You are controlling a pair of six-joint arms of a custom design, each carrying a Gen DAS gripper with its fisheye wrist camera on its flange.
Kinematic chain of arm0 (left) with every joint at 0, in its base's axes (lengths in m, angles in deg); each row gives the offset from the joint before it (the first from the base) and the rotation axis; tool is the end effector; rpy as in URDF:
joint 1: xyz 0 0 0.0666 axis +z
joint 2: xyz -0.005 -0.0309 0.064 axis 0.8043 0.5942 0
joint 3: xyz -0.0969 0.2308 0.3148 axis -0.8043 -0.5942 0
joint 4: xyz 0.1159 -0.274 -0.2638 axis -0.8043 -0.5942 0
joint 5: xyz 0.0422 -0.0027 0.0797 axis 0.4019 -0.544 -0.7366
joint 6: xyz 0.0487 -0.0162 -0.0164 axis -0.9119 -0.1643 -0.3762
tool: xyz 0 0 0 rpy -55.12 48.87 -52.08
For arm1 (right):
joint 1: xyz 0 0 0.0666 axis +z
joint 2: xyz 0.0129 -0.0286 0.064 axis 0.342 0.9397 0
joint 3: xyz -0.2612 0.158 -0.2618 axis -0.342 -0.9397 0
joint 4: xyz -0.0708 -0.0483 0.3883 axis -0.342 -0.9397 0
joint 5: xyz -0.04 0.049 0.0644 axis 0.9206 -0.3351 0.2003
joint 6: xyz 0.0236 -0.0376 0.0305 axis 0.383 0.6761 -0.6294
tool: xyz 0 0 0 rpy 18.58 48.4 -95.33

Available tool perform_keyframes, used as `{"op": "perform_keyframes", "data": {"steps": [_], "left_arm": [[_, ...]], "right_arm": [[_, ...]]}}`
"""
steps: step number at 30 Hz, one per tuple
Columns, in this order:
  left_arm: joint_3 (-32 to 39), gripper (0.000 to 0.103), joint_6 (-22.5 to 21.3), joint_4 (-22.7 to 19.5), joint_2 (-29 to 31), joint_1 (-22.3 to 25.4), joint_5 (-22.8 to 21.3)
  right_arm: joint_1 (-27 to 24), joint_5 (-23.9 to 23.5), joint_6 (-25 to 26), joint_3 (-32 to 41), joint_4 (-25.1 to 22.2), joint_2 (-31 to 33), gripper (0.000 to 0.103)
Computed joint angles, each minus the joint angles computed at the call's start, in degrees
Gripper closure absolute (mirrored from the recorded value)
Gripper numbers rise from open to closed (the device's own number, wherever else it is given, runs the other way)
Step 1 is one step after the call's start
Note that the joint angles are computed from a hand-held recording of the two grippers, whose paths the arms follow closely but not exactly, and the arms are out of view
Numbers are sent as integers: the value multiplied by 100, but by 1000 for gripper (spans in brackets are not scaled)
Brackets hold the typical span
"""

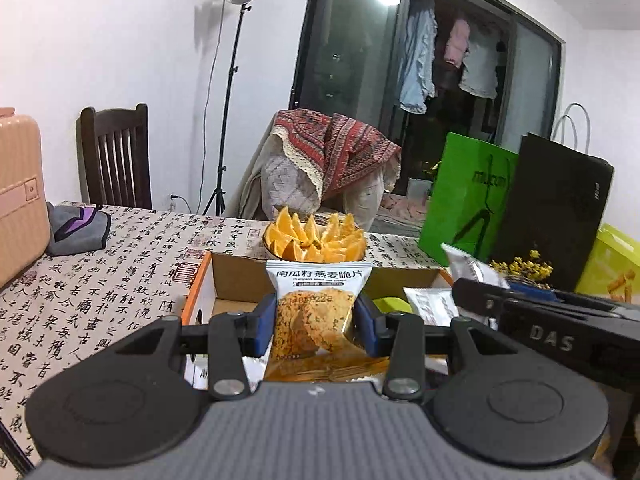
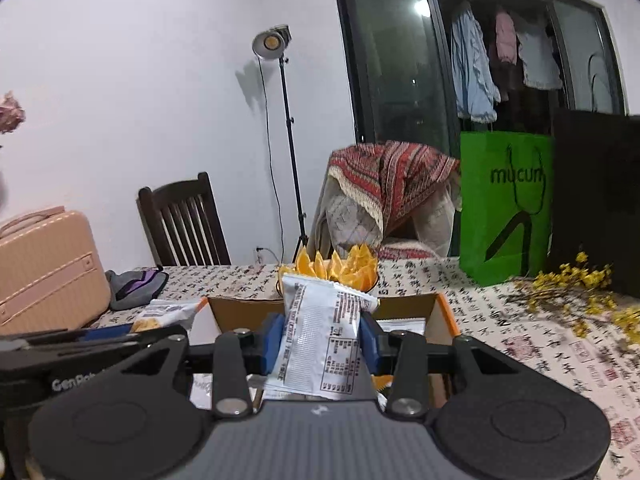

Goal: Organize snacks
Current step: 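Lift both held packets and carry them over the orange box, then lower both packets into the box and open both grippers, then move both grippers back out of the box to the snack pile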

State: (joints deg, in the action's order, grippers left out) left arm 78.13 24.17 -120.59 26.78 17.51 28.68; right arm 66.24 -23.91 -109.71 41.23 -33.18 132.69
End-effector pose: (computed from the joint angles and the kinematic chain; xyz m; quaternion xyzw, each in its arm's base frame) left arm 0.3551 -0.2386 0.5348 -0.0262 0.8357 -0.0723 0.5438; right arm 0.3709 0.3639 0.5267 -0.0591 0.8201 0.1383 0.5521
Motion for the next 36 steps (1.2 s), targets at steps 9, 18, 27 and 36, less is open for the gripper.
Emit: {"op": "perform_keyframes", "data": {"steps": [9,18,27,36], "left_arm": [[-164,60,82,322,250,339,153],[-382,38,47,574,168,396,224],[-443,0,375,591,53,380,-229],[-422,0,353,534,55,354,-285]], "right_arm": [[-241,-302,-74,99,381,438,63],[-294,-444,119,-105,594,402,57],[-324,-171,-131,-273,618,236,8],[-296,-29,-39,-271,599,239,0]]}}
